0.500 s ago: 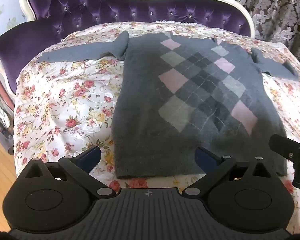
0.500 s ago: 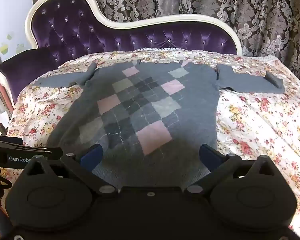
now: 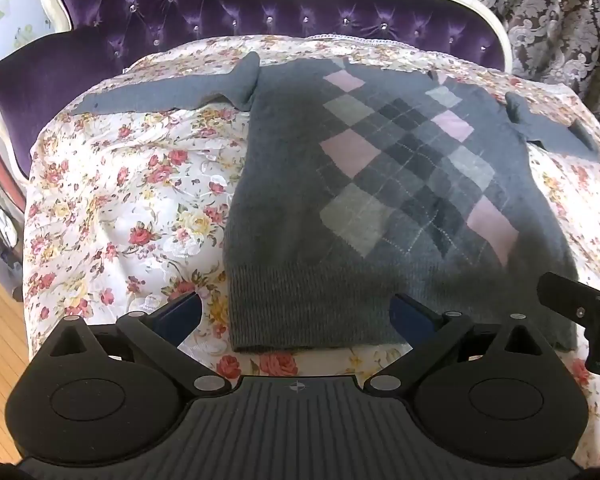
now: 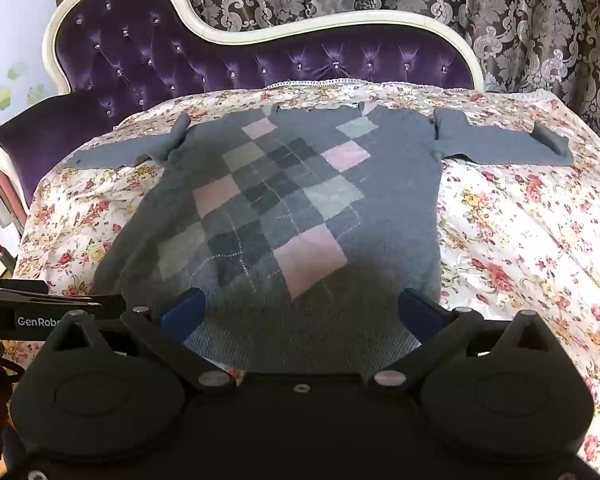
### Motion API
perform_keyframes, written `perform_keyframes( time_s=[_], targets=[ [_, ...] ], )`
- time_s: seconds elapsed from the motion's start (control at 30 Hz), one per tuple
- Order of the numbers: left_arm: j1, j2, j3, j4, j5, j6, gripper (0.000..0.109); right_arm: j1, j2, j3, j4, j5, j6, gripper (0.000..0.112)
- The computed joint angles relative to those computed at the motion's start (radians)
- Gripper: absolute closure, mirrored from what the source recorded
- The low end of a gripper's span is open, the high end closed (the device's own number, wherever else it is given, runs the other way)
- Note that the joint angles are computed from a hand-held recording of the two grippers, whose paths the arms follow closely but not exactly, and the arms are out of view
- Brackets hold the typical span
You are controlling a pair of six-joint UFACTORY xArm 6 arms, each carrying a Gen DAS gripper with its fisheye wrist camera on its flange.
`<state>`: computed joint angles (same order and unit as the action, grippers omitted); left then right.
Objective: Fold small clothes
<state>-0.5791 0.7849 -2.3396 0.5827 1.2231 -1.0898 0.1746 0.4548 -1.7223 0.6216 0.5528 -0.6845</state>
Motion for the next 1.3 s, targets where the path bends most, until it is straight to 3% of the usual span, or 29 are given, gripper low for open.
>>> perform_keyframes(
  time_s=[1.3],
  targets=[
    [0.012,-0.002,0.007,-0.013,-0.003,-0.004,0.007,-0.006,0.028,-0.047,-0.006,0.068,0.039,0.010]
  ],
)
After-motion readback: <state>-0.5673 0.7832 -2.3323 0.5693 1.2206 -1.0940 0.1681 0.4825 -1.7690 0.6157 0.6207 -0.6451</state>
